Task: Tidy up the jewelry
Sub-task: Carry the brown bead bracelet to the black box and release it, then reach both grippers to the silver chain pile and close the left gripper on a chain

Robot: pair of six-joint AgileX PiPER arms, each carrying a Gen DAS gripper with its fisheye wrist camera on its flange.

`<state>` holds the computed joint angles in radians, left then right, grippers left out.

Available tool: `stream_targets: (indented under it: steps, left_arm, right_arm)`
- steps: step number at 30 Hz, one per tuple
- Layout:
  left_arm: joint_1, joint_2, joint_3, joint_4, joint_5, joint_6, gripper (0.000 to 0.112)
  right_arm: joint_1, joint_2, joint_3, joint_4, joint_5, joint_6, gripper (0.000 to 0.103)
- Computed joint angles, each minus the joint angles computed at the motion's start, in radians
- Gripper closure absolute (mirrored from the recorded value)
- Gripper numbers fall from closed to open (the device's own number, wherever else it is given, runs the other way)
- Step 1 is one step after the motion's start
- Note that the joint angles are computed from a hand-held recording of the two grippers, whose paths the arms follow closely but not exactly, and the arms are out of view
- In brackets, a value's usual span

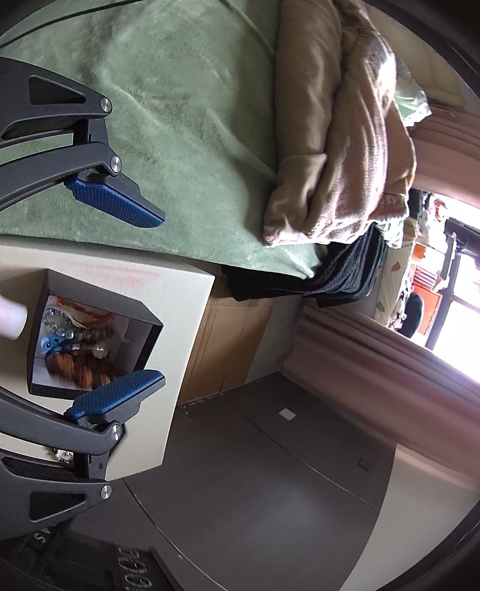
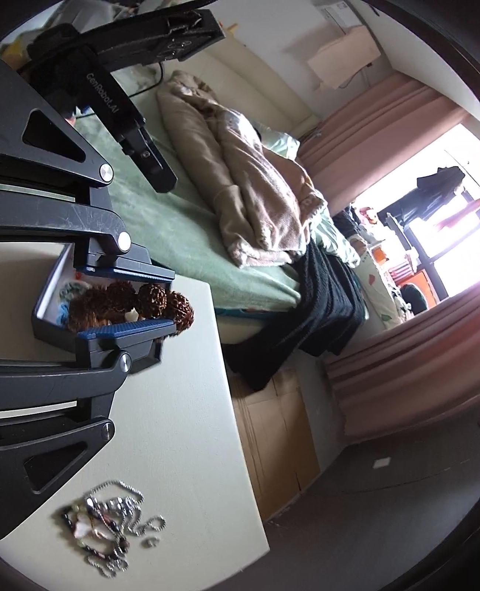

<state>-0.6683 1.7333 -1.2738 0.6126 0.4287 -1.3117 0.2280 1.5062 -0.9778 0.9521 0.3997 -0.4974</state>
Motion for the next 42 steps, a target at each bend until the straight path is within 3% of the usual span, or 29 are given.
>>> stream_targets:
  steps: [2, 3, 5, 9, 12, 15, 24, 34, 42]
  left_arm:
    - [0.016, 0.002, 0.006, -0.079, -0.023, 0.05, 0.032]
    - [0.016, 0.004, 0.006, -0.091, -0.026, 0.058, 0.032]
    - [0.008, 0.012, -0.009, -0.101, -0.016, 0.074, 0.032]
    - [-0.03, 0.028, -0.043, -0.05, 0.003, 0.047, 0.032]
    - [-0.061, 0.052, -0.083, -0.074, 0.009, 0.084, 0.032]
    - [-0.091, 0.088, -0.134, -0.111, 0.018, 0.142, 0.032]
    - [-0.179, 0.228, -0.331, -0.198, 0.094, 0.289, 0.032]
    - [-0.264, 0.368, -0.523, -0.204, 0.182, 0.337, 0.033]
    - [-0.281, 0.533, -0.767, -0.338, 0.296, 0.473, 0.049]
  right_arm:
    - [-0.048, 0.051, -0.035, 0.11, 0.14, -0.109, 0.068]
    - [-0.068, 0.06, -0.036, 0.131, 0.174, -0.12, 0.068]
    - [-0.097, 0.044, -0.017, 0.125, 0.176, -0.106, 0.065]
    - [-0.152, -0.024, 0.037, 0.095, 0.172, -0.079, 0.048]
    - [-0.226, -0.088, 0.066, 0.056, 0.208, -0.06, 0.031]
    - [-0.306, -0.144, 0.084, 0.024, 0.244, -0.043, 0.021]
    - [-0.543, -0.203, 0.083, -0.106, 0.39, 0.014, 0.02]
    - [-0.713, -0.18, 0.07, -0.161, 0.473, 0.018, 0.02]
    - [-0.809, -0.09, 0.046, -0.173, 0.56, 0.016, 0.02]
